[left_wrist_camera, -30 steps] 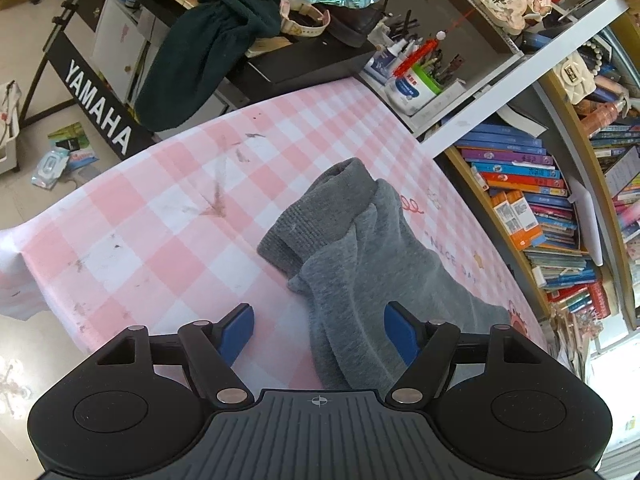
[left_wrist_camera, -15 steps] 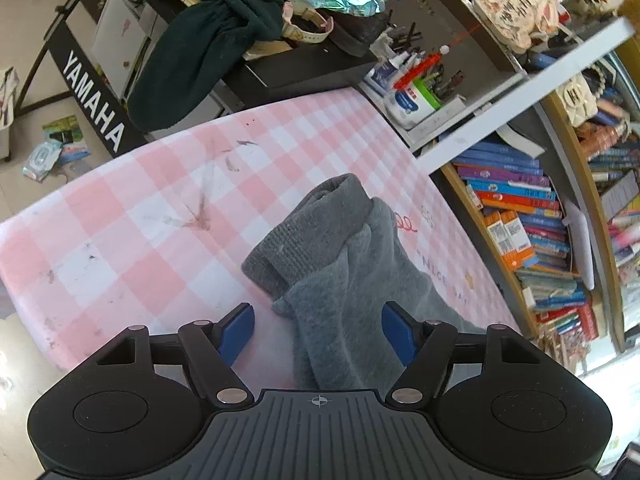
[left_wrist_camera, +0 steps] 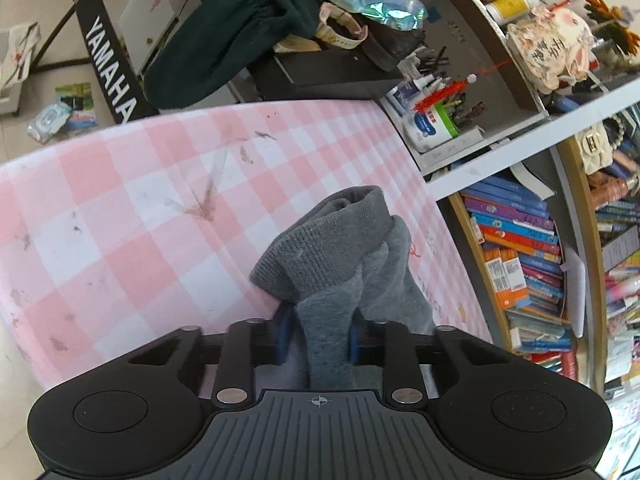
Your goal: Fold clothes
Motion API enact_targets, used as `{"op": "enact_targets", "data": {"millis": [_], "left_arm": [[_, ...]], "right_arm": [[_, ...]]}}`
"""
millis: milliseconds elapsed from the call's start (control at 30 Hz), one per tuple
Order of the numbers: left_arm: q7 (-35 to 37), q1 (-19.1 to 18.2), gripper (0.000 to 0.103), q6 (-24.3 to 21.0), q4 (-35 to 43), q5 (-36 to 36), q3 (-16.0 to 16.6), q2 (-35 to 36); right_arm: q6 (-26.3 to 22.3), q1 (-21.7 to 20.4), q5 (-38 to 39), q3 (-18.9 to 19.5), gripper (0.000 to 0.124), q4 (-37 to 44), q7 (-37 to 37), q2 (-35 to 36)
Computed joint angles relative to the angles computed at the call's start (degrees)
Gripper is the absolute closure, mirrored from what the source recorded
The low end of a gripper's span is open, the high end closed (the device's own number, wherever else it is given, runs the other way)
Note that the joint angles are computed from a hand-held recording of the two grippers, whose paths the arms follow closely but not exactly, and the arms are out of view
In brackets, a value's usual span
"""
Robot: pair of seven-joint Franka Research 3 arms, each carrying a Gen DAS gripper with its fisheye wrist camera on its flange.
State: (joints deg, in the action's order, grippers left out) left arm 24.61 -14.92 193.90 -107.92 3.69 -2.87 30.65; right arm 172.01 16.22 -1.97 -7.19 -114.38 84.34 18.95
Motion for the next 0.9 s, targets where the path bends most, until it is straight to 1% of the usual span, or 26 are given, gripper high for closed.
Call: {"op": "enact_targets", "data": {"millis": [67, 133, 167, 300, 400, 467, 500, 533, 600, 633, 667, 700, 800, 833, 867, 900], "left_arm": [[-0.4, 1.2, 0.087, 1.3, -0.2, 0.4, -1.3, 0.2], [-0.7, 2.4, 0.089, 2.7, -0.4, 0.8, -2.6, 0.4], [-0.2, 2.2, 0.089, 3.4, -0.7, 1.3, -2.3, 0.0], [4.3, -1.2, 0.089, 7.0, -1.5, 1.1, 0.5, -1.5], [10.4, -5.5, 0.089, 8.1, -1.2, -1.2, 3.4, -2.6], [14.9, -9.0, 0.089, 8.0, -1.0, -4.2, 5.8, -3.2], [17.2, -11.1, 0.089, 7.6, -0.8, -6.1, 7.4, -3.5], [19.6, -13.4, 0.089, 7.2, -0.7, -8.1, 9.0, -3.8], [24.3, -18.1, 0.089, 5.8, -0.2, -12.1, 12.6, -4.3], [26.5, -20.7, 0.089, 5.2, 0.1, -14.2, 14.7, -4.4], [28.8, -23.9, 0.089, 4.4, 0.5, -16.8, 17.4, -4.2], [31.0, -27.3, 0.089, 3.6, 1.0, -19.4, 20.3, -4.0], [35.5, -36.9, 0.089, 1.2, 2.4, -25.4, 29.3, -2.5], [36.2, -40.1, 0.089, 0.3, 2.9, -26.6, 32.5, -1.8], [36.5, -44.1, 0.089, -0.8, 3.4, -27.7, 36.6, -0.8], [36.0, -47.3, 0.089, -2.0, 3.9, -28.1, 40.2, 0.3]], "right_arm": [[0.1, -0.1, 0.3, 0.2, 0.028, -0.3, 0.0, -0.2], [-0.2, -0.2, 0.6, 0.2, 0.028, -0.2, 0.2, -0.2], [-0.4, -0.4, 0.7, 0.3, 0.027, 0.0, 0.0, -0.1], [-1.5, -3.2, 3.8, 3.3, 0.026, 0.7, -3.3, 0.1], [-1.9, -6.2, 7.7, 6.5, 0.026, 1.1, -7.9, 0.2], [-1.0, -7.1, 9.5, 7.5, 0.026, 0.4, -10.9, -0.3], [0.2, -7.9, 10.7, 8.4, 0.026, -0.4, -12.9, -0.8], [1.5, -9.9, 13.2, 10.7, 0.026, -1.3, -16.1, -1.4], [2.6, -16.1, 21.0, 17.6, 0.026, -1.7, -24.9, -1.9], [2.9, -18.5, 24.4, 20.2, 0.026, -1.5, -28.5, -2.0], [3.2, -20.2, 27.2, 21.9, 0.026, -1.1, -31.3, -1.9], [3.3, -21.3, 29.5, 22.9, 0.026, -0.6, -33.4, -1.8], [1.7, -23.4, 35.1, 23.9, 0.026, 1.0, -38.1, -1.6], [1.1, -23.9, 37.0, 24.0, 0.026, 1.4, -39.6, -1.7], [0.4, -24.4, 38.8, 24.0, 0.026, 1.9, -41.1, -1.7], [-0.4, -24.9, 40.5, 23.8, 0.026, 2.3, -42.3, -1.8]]}}
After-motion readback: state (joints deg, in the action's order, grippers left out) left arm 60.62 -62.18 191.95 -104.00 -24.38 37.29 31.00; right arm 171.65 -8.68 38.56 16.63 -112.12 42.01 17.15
